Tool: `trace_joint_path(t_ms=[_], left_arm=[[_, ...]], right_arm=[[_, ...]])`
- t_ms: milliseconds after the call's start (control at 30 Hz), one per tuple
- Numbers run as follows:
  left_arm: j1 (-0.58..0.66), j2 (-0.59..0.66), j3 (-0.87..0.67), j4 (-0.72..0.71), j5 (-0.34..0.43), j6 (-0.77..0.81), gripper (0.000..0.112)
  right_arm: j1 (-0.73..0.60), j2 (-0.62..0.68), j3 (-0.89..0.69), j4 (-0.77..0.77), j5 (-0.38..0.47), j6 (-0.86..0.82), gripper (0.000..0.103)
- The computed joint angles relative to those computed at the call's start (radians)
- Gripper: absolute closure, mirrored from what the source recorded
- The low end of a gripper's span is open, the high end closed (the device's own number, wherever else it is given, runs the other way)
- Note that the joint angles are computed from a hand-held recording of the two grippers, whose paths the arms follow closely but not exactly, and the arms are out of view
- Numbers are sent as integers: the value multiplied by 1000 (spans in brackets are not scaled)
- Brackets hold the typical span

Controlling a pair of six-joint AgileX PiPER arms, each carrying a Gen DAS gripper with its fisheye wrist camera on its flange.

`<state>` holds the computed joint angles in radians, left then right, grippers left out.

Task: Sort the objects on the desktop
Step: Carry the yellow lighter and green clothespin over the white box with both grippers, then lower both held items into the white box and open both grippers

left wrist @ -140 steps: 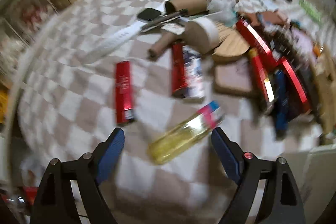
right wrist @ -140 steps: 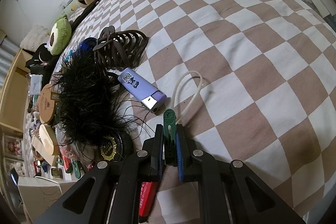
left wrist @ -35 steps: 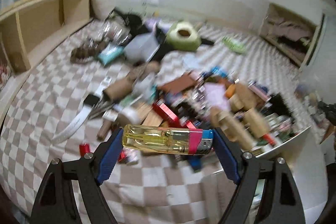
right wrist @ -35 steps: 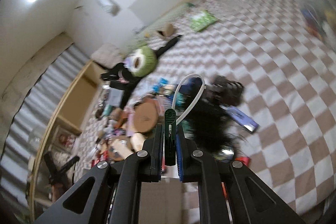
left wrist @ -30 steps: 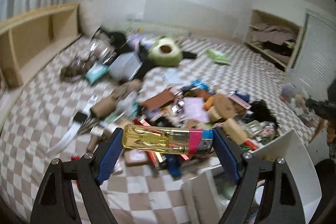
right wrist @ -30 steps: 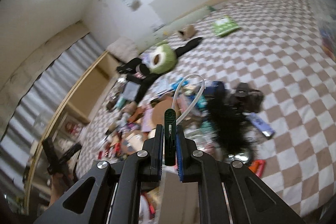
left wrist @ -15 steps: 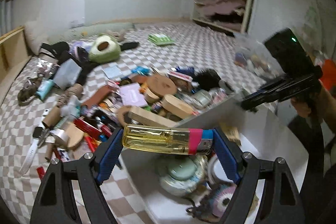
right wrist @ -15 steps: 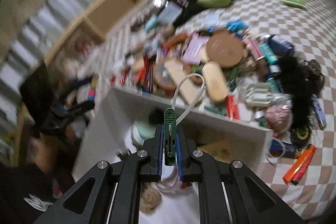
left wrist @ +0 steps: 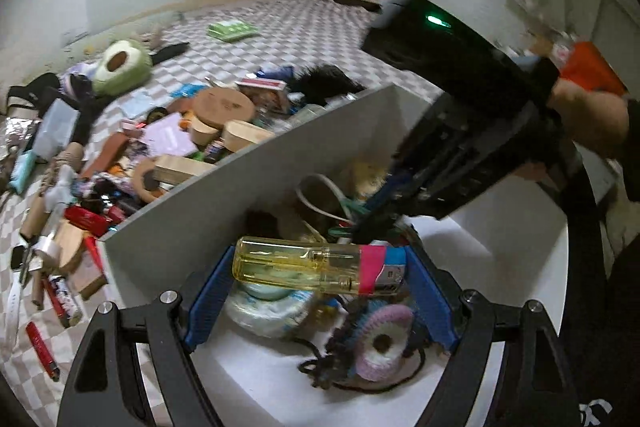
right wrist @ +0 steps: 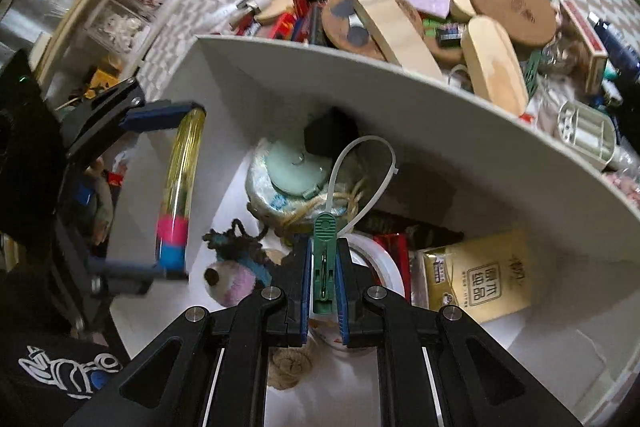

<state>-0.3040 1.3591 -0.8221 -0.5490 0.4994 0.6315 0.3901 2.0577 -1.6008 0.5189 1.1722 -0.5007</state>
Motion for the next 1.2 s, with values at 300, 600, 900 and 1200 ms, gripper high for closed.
trace_joint_path(t_ms=[300,600,900,1200], left_arm=[[28,32,-30,-34,75,9,28],[5,62,-76,35,120,-62,28],[-48,179,-224,86,308,-169,28],[-128,322,-380,198,460,-357,28]], right_arm=[[-18,28,-10,-11,31,40,91],[-67,-60,81,61,-30,-22,37],[-212,-128,190,232,-67,-109,26],[-224,-112,220,382,-61,-212,25]])
